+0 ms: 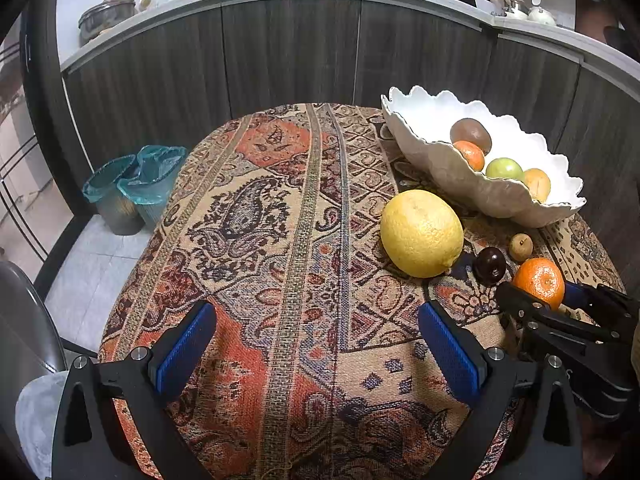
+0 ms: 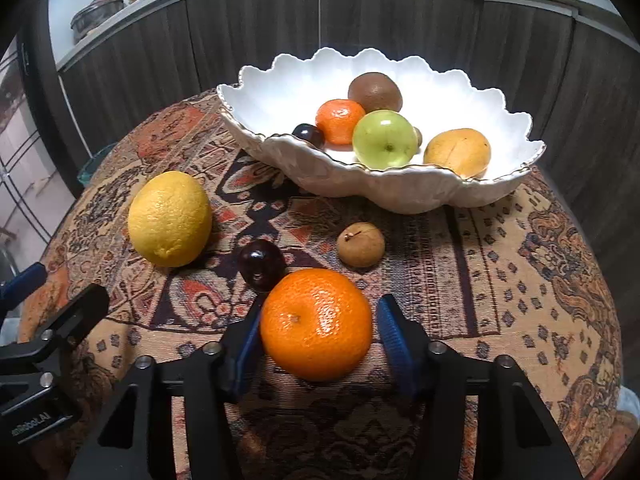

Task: Organize fruits
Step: 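Grasp the tangerine with the right gripper while the left moves toward the dark plum, then grasp the dark plum with the left gripper while the right holds the tangerine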

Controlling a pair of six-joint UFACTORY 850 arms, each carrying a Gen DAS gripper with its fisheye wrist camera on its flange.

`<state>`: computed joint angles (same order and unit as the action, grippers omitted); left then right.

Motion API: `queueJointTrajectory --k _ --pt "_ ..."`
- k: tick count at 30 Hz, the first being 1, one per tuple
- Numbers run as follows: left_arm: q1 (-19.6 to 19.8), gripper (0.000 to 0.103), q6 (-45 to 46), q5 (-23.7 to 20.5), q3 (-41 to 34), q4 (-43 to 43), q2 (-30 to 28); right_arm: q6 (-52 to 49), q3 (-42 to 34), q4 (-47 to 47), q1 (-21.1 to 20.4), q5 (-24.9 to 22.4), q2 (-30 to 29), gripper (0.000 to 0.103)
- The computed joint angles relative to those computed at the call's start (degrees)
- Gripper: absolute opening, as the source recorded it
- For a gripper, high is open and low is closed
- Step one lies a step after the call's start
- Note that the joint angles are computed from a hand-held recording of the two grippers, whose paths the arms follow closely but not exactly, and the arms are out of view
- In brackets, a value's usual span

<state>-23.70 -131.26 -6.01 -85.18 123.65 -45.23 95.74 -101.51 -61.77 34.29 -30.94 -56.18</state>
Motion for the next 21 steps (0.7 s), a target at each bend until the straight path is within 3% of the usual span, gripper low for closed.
queueJointTrajectory --k 12,21 --pt "-2.25 0.103 4.23 -0.3 -0.02 -2.44 0.73 10.78 6.8 -9.86 0.19 -1.0 4.45 0.047" --pt "-5.39 0.103 12.81 1.08 -3.65 -10.25 -1.0 19.96 15.35 -15.41 -1.22 -2.96 10.18 0.047"
